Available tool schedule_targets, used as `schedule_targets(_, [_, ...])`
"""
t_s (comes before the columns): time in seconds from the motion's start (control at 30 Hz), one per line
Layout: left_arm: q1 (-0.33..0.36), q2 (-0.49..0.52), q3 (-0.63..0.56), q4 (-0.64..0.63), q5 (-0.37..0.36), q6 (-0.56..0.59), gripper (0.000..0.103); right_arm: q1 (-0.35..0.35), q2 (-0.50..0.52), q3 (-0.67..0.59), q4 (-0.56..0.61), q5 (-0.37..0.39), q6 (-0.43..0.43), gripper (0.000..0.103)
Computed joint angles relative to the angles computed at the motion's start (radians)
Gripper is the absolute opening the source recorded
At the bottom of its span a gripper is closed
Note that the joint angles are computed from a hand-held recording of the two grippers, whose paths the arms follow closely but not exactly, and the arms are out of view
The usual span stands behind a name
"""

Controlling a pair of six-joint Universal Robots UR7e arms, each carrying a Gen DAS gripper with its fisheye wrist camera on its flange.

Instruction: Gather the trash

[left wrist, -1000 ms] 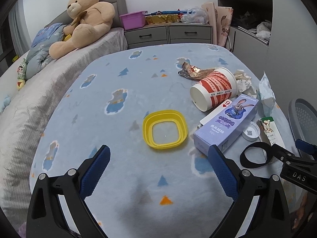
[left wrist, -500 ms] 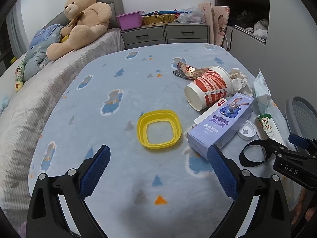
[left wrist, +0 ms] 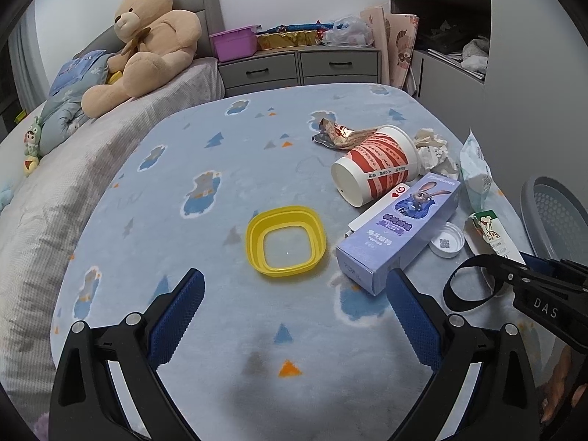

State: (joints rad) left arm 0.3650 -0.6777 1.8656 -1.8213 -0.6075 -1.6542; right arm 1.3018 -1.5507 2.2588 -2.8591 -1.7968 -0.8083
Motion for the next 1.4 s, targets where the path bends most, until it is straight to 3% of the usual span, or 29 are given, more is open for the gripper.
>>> schedule_targets(0.3, [-0.012, 0.016, 0.006, -0.066, 0.005, 0.053, 0.095, -0.011, -0.031, 0.023, 0.065, -0.002, -0.030, 0.039])
schedule_targets(0.43, [-0.018, 0.026, 0.014, -0.123, -0.003, 0.092, 0.095, -0.025, -0.063, 0.034, 0.071, 0.035, -0.048, 0.064])
schedule_targets(0.47, [-0.019, 0.029, 0.015, -0.139, -0.006, 0.099, 0.095, -0.028, -0.072, 0.036, 0.070, 0.043, -0.053, 0.065])
schedule_targets(1.17, [0.025, 0.195, -0.091, -0.332, -0.057, 0.205, 0.094, -0.115, -0.204, -0.004, 0.150, 0.148, -0.044, 0.066])
schedule_targets(1.23, [0.028, 0.203, -0.098, -0.346, -0.056, 0.225, 0.088, -0.118, -0.205, -0.005, 0.153, 0.151, -0.049, 0.066])
schedule_targets(1.3, [0.035, 0.213, -0.109, -0.352, -0.067, 0.252, 0.072, -0.117, -0.201, -0.006, 0.157, 0.148, -0.051, 0.066])
schedule_targets(1.4, [0.050, 0.218, -0.107, -0.387, -0.095, 0.285, 0.056, -0.117, -0.199, -0.006, 0.163, 0.149, -0.055, 0.066])
